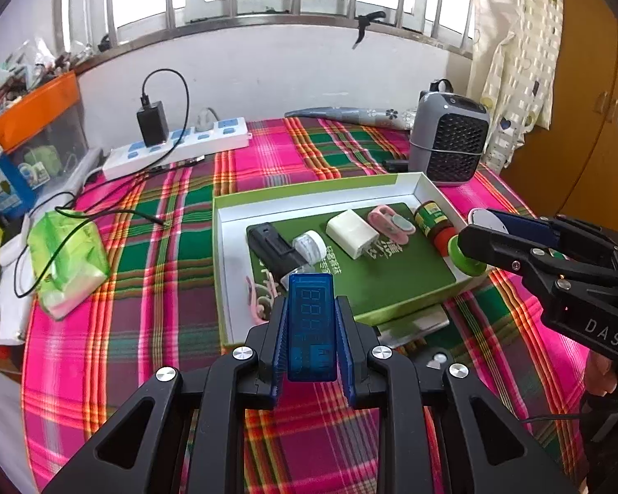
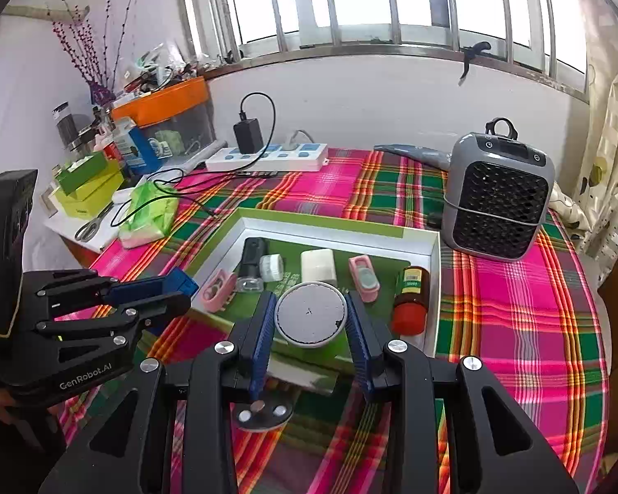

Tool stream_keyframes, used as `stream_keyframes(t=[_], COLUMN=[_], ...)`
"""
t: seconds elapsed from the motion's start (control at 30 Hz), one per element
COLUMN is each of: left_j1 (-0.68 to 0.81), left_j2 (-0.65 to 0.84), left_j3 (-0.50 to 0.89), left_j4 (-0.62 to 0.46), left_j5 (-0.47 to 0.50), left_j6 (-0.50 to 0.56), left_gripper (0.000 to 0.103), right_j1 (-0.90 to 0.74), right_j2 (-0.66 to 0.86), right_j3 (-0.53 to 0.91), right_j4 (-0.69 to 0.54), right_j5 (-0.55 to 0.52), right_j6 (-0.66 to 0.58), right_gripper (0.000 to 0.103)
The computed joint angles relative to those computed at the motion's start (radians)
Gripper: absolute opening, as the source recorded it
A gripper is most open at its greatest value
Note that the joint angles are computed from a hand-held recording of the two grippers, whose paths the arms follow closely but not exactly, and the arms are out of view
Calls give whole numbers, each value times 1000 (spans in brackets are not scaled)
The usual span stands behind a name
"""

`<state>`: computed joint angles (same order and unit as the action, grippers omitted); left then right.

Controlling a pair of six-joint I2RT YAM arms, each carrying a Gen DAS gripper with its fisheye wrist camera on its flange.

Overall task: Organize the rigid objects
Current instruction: 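Lift the USB stick with the left tool while the right tool lifts the puck toward the box, then lower the USB stick into the box with the left tool while the right tool lowers the puck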

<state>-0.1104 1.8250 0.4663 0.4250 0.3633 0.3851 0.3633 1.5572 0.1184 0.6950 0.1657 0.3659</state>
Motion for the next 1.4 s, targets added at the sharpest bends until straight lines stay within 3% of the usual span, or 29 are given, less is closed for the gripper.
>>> stream_keyframes(t=[0.57, 0.9, 1.4], left_j1=[-89, -135, -156], left_j2=[137, 213, 293], left_j3=[152, 213, 270], left_j4=[-32, -47, -51], left_j5=[-34, -55, -83], left_j6=[-55, -68, -78], left_gripper=[21, 21, 21], right_j1=[-245, -292, -272], right_j2=[227, 377, 458], right_j3=[118, 167, 198], right_j4=[53, 94, 124], right_j5=[-197, -228, -212], right_j6=[-103, -132, -142], right_gripper=[35, 35, 35])
